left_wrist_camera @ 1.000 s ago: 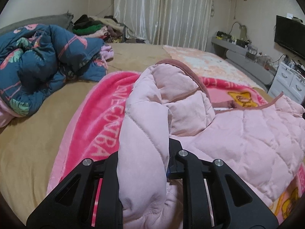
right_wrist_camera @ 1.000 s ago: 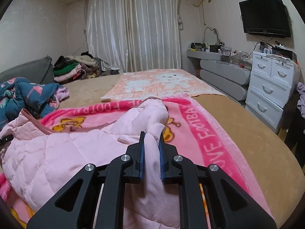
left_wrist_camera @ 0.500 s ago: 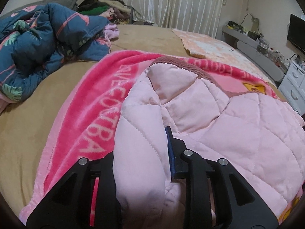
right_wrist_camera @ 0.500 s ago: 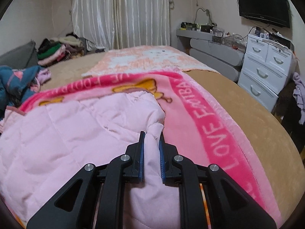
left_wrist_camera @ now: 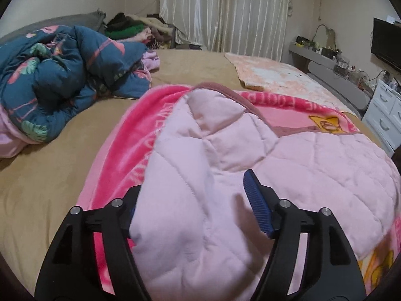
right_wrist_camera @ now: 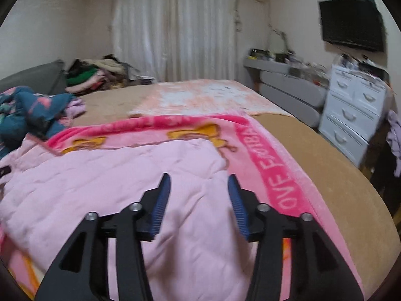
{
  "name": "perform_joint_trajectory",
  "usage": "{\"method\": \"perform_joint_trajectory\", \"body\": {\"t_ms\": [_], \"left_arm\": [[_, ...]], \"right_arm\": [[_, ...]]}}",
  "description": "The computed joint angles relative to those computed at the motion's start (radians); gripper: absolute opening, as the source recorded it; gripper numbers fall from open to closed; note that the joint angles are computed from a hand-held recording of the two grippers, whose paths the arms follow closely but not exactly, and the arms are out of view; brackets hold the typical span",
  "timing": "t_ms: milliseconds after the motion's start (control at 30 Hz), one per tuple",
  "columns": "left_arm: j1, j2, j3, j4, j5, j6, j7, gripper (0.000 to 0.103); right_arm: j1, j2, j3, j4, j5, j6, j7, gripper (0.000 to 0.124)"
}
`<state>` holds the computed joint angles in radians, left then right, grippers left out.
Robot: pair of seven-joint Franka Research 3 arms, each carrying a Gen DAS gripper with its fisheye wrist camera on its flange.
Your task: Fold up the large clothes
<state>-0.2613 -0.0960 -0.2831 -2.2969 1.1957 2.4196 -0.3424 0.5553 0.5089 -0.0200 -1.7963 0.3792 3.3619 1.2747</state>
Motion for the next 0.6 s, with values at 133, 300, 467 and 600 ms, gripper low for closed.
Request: {"method": "perform_joint_trajectory", "body": {"t_ms": [133, 300, 467, 600], "left_arm": [[-0.029, -0.009, -0.032, -0.004, 0.005, -0.025, -0.037, 0.077], [-0.039, -0.014, -0.028, -0.024, 0.070, -0.050, -0.114, 0.077], [0.002, 0.020, 0.012, 0.025, 0.057, -0.065, -0.012, 0.077], [-0.001, -0.078, 0.005, -0.028, 0.022, -0.031, -0.013, 0.077]], "right_arm": [[0.004, 0.002, 0.000, 0.024, -0.067, -0.124, 0.018, 0.051], [0.171, 0.106, -0.213, 0.136, -0.116, -0.268, 0.144, 0.053], [0.207, 0.176, -0.291, 0.217, -0.162, -0.304, 0.297, 0.053], [0.188, 0.190, -0.285, 0.238, -0.208, -0.319, 0.345, 0.053]]}}
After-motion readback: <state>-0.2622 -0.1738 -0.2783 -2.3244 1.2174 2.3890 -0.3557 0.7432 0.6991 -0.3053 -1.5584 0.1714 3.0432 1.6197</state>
